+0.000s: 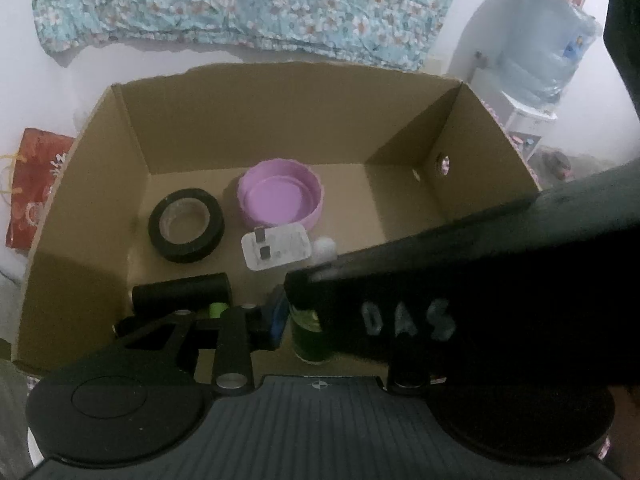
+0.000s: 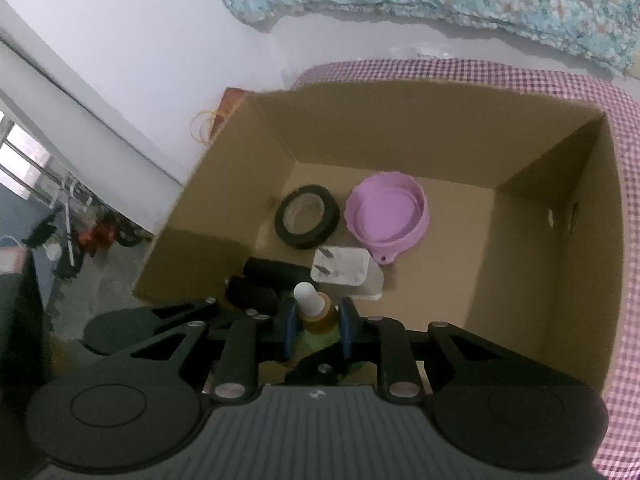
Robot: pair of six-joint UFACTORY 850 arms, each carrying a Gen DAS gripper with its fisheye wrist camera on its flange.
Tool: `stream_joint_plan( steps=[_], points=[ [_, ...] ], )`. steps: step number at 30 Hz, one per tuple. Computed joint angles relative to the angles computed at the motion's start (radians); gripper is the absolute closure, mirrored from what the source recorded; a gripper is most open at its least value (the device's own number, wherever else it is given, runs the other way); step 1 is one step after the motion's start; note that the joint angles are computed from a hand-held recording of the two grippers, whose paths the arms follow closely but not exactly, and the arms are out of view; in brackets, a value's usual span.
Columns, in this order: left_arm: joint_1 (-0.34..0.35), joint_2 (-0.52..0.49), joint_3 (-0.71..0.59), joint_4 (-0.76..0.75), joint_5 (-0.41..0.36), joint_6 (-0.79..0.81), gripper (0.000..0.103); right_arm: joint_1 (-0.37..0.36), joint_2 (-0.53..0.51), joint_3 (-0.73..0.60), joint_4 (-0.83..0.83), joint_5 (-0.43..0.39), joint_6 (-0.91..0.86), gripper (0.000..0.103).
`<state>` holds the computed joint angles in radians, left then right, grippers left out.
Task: Organize rigid objects
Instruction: 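Carry the dropper bottle into the box and open the right tool, then move the right tool to the gold-lidded tin and close on it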
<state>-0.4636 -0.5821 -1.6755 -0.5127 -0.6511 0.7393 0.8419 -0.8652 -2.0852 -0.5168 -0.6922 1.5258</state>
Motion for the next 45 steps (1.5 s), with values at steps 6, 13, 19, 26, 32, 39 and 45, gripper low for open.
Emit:
stream_joint_plan(
  steps=[6,13,19,26,32,39,45],
  points=[
    [0.014,-0.003,-0.007,-0.008,-0.034,-0.003,0.064,0.006,-0.026,-0.034,0.025,-0.037,-0.033,0.078],
    [0.018,0.028,0.026,-0.063,0.014,0.057,0.043,0.012,0.028,0.035,-0.053,-0.011,0.084,0.06],
    [0.025,0.079,0.069,-0.145,0.049,0.129,0.041,0.05,0.109,0.14,-0.233,-0.001,0.323,0.059],
    [0.051,0.189,0.166,-0.313,0.073,0.298,0.037,0.165,0.186,0.228,-0.534,-0.158,0.673,0.048],
    [0.09,0.29,0.27,-0.38,0.053,0.402,0.034,0.263,0.189,0.254,-0.638,-0.306,0.874,0.04],
    [0.115,0.347,0.362,-0.292,0.027,0.38,0.029,0.318,0.094,0.157,-0.524,-0.397,0.858,0.028],
    [0.14,0.34,0.383,-0.281,-0.025,0.389,0.028,0.329,0.063,0.132,-0.467,-0.392,0.866,0.02]
  ],
)
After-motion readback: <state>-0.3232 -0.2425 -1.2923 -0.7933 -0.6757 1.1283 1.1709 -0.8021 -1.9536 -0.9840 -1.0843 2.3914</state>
